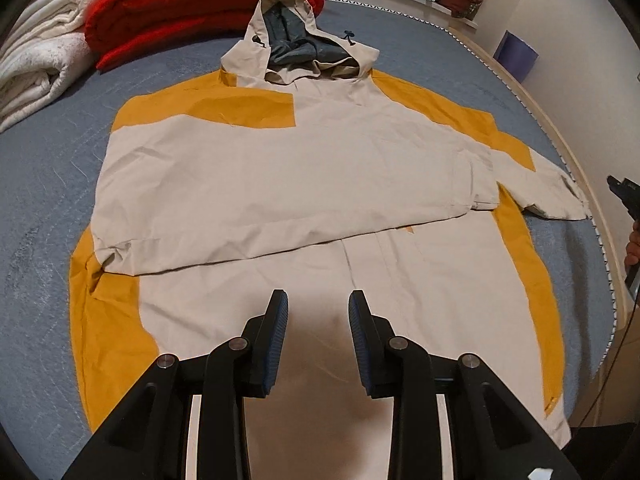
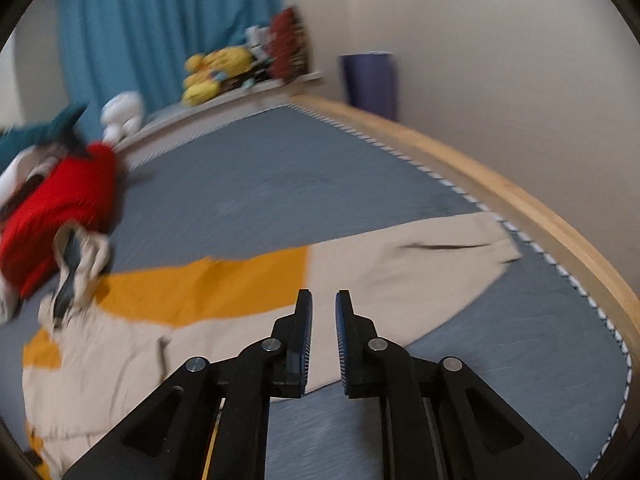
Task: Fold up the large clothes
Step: 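Move the right tool to the other sleeve cuff and grasp it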
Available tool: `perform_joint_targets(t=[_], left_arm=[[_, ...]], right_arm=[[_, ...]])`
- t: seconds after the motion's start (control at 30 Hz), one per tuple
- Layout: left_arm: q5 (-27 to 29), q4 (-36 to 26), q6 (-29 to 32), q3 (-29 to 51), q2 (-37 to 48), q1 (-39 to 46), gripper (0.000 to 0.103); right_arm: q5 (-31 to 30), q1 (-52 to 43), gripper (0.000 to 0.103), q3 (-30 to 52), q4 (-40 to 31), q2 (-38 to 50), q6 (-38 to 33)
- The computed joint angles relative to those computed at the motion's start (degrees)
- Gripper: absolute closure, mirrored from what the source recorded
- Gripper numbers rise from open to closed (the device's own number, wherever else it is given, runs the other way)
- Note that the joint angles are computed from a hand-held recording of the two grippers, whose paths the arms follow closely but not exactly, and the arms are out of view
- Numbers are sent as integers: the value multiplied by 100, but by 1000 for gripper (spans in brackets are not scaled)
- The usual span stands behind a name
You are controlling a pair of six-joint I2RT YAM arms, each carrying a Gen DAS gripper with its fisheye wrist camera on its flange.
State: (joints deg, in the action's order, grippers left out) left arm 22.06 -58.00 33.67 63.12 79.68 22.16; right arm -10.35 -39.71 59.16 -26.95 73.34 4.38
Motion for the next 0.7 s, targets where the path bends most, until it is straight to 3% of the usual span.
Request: perform_joint_targets(t=[0.27,0.4,0.7], left_arm=[[-104,144,120,-92,-51,33,74],[-254,302,92,-187,-8,-62,74],[-365,479,150,-272,58,-125,74]], right_arm=[[-1113,-1560,87,608,290,1769,-490],[-1303,-1943,87,1234,316,3027,-444],[-1689,-2381,79,2030,325,4512,145]])
